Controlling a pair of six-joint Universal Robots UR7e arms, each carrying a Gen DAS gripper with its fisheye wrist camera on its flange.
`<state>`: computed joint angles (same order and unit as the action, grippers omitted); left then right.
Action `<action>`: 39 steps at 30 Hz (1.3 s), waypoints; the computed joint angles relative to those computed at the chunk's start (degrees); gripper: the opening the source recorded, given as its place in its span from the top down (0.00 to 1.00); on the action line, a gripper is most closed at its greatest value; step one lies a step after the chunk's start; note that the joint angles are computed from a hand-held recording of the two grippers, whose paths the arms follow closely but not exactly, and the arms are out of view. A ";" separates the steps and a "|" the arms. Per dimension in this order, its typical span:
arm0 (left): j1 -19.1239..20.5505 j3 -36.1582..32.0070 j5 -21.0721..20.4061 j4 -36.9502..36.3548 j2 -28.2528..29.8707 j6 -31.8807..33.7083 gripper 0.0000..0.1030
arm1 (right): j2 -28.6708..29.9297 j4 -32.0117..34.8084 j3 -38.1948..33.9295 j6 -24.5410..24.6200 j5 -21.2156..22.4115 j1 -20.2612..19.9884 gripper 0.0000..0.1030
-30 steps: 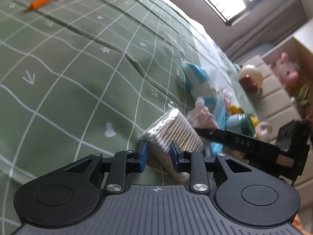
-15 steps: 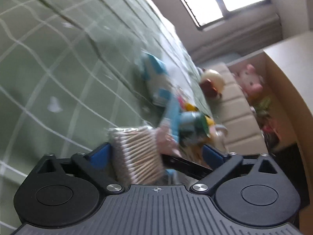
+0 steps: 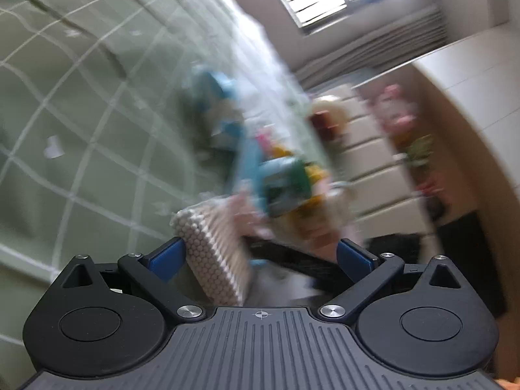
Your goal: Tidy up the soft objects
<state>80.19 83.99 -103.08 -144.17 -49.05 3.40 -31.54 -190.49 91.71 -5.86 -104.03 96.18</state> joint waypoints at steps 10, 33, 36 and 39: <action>-1.62 4.85 6.37 -10.97 0.87 -1.64 0.04 | -1.99 -0.98 3.15 2.72 4.69 -2.07 0.89; 0.62 4.54 -10.77 -8.03 -0.37 -7.30 0.32 | -3.42 -4.28 5.87 2.92 2.84 -2.31 0.89; -0.69 4.26 -9.78 -6.00 -1.30 -4.74 0.59 | -3.92 -8.17 6.95 -1.88 0.25 -0.41 0.90; -5.09 9.58 4.91 -15.84 -5.31 4.68 0.59 | -6.39 -13.73 9.89 -6.49 -1.72 0.80 0.90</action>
